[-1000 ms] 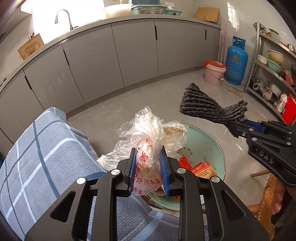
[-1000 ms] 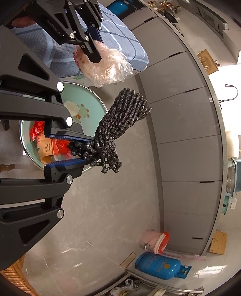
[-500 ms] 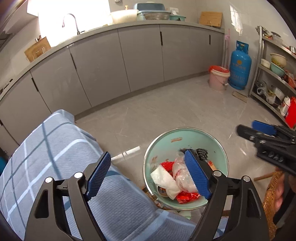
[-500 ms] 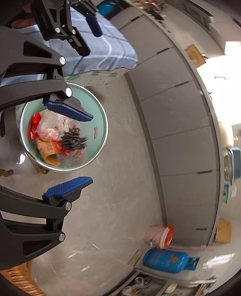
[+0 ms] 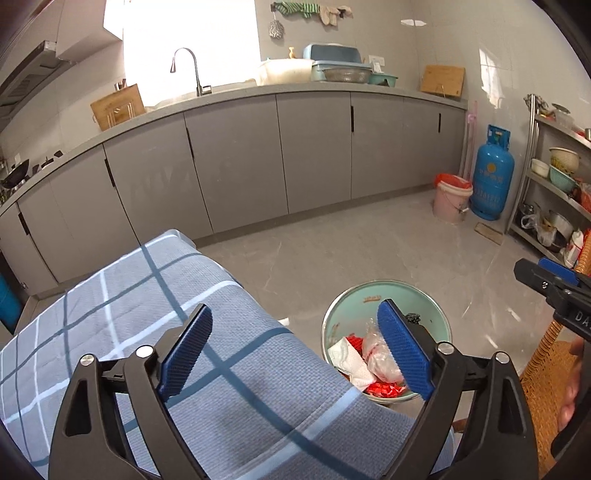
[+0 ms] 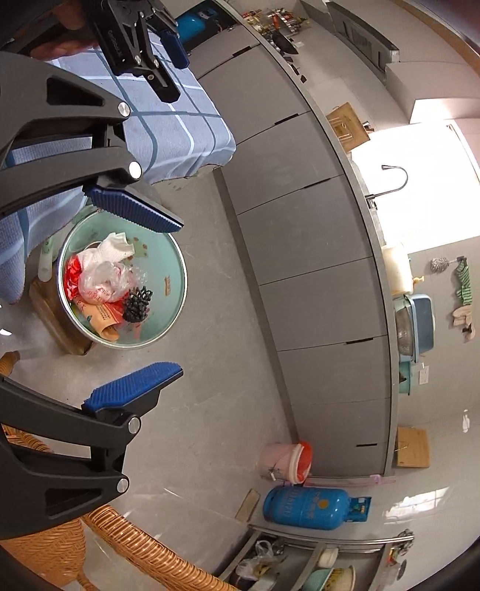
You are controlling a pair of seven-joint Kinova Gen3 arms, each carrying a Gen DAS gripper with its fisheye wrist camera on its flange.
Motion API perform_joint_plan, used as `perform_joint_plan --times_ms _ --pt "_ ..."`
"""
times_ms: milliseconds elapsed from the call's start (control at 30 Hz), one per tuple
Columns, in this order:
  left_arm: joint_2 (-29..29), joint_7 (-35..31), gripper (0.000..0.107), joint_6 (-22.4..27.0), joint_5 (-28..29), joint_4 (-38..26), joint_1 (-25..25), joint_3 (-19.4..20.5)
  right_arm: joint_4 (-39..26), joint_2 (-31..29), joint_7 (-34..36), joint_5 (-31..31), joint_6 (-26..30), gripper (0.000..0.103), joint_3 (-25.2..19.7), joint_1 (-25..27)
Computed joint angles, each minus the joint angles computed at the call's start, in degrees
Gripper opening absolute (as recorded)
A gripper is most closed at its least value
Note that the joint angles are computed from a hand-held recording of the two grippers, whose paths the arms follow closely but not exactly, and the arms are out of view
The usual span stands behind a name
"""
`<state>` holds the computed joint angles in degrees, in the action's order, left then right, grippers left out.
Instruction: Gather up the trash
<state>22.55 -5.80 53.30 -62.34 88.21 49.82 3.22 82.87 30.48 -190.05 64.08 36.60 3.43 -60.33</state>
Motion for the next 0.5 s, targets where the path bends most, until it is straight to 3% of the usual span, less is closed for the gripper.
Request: perform_joint_plan --times_ms 500 --pt "-2.89 2.81 0.090 0.34 -2.25 2.45 -0.84 2.02 -1.40 -0.15 3.02 -1.40 1.84 0.073 -0.78 -0.86"
